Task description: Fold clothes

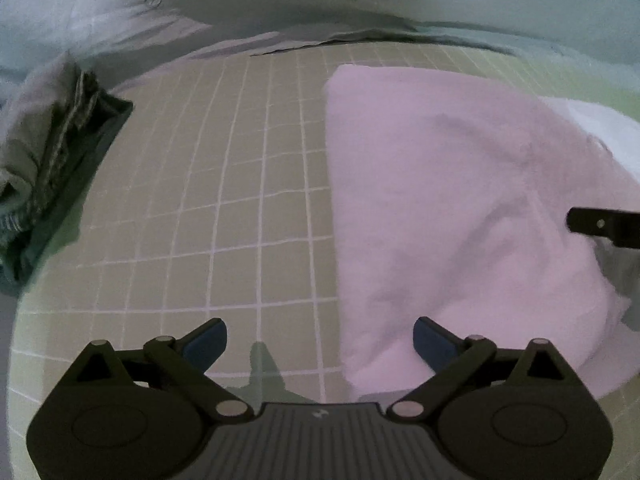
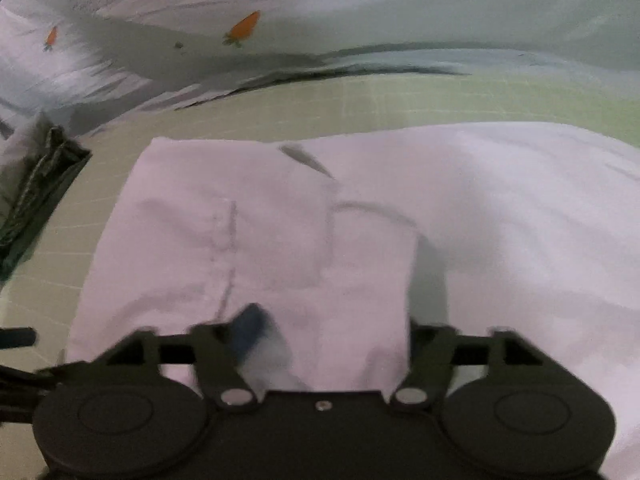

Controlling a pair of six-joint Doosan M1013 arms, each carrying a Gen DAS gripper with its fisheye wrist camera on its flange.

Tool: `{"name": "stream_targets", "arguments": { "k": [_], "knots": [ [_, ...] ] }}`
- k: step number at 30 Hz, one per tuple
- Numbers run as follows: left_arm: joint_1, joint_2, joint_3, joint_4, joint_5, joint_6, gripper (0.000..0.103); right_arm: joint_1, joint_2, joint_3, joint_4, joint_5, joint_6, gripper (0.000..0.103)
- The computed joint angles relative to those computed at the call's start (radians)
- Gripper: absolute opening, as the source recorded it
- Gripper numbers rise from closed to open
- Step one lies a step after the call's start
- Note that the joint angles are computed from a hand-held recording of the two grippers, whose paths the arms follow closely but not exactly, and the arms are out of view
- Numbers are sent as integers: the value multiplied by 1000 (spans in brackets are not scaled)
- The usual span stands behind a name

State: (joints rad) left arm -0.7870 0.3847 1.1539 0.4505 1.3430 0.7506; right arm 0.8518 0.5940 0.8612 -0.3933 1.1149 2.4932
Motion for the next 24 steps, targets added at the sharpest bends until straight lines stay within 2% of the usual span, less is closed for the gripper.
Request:
{"name": "stream_targets", "arguments": {
  "k": [4,6,9,10,13,16,21,24],
  "knots": [
    [-4,-7,1,-4,11,-25,99,5,-51,83,-9,-38,44,102],
    [-12,-10,-4,3,15,-46,99,15,-68,98,-60,-8,70,103],
    [-22,-14,-13,8,-7,-71,99,22,-123,180,-140,-49,148,103],
    [-26,-12,-19,9,-16,-73,99,23,-147,218,-150,-74,181,103],
    [-36,-1,-42,-2,-40,-78,100,26,-203,297,-137,-53,238,103],
    [-43,24,-78,-31,-54,-82,100,23,-268,394,-131,-75,341,103],
    [-54,90,-176,-61,-1,-79,100,-7,-358,521,-118,-66,556,103],
    [-54,121,-221,-67,36,-93,100,-31,-383,562,-134,-29,638,103]
  ]
}}
